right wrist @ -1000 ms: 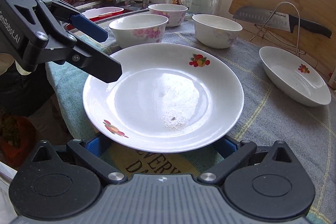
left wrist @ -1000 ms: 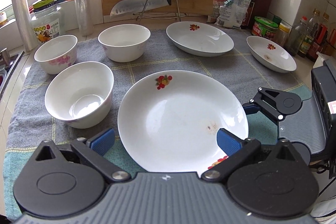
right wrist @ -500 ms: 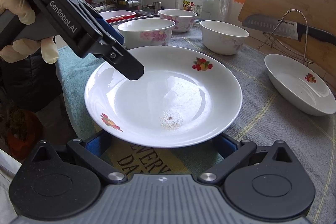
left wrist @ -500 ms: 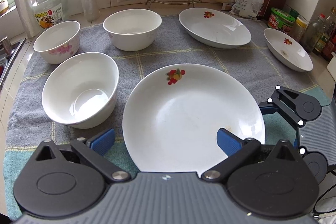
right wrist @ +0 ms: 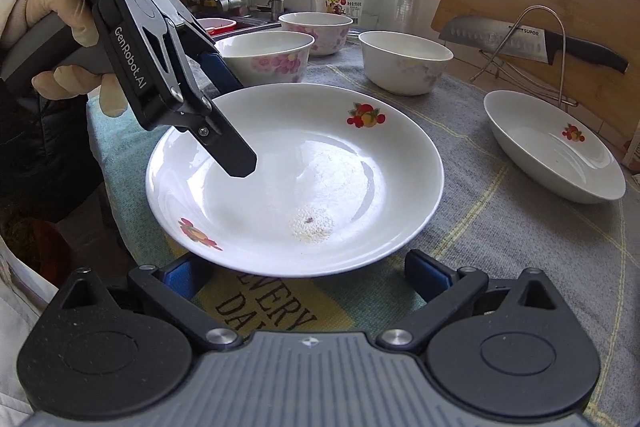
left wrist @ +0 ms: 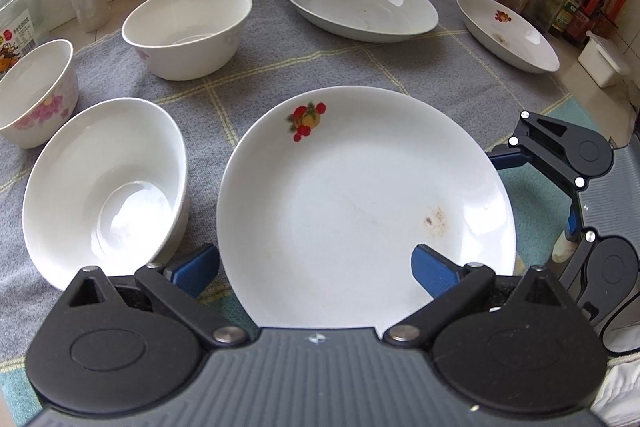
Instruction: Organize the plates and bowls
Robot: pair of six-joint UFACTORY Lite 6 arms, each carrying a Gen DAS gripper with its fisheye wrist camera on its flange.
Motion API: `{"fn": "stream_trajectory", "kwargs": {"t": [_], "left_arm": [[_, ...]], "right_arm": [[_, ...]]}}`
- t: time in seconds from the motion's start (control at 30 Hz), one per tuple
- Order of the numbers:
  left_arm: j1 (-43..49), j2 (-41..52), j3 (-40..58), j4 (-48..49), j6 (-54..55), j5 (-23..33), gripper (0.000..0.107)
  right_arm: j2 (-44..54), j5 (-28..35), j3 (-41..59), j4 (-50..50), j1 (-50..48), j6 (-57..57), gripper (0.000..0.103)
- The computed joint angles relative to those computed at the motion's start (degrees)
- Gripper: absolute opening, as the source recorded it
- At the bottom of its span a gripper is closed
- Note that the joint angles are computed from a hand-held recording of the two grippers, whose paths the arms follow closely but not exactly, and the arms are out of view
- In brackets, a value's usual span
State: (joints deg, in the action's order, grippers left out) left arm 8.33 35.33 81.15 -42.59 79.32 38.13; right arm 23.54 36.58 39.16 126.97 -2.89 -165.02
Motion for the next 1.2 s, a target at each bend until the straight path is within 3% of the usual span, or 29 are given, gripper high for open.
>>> {"fn": "stream_trajectory", "kwargs": {"t": [0.23,0.83,1.2], "left_arm": [[-0.77,0.54,1.03,0.95,0.15,0.53,0.101],[0.22,4.54,7.55,1.98,-0.13,8.32,0.101],[-0.9,4.06,6.74,1.99,1.9,5.91,0.101]], "right_arm": [[-0.57,-0.99,-0.34,1.77,0.94,-0.24,0.103],[-3.41,-4.59,-1.98,6.14,3.8,-0.9,0.103],[-4.55,-5.87,-2.3,6.35,3.81,-1.95,0.103]]}}
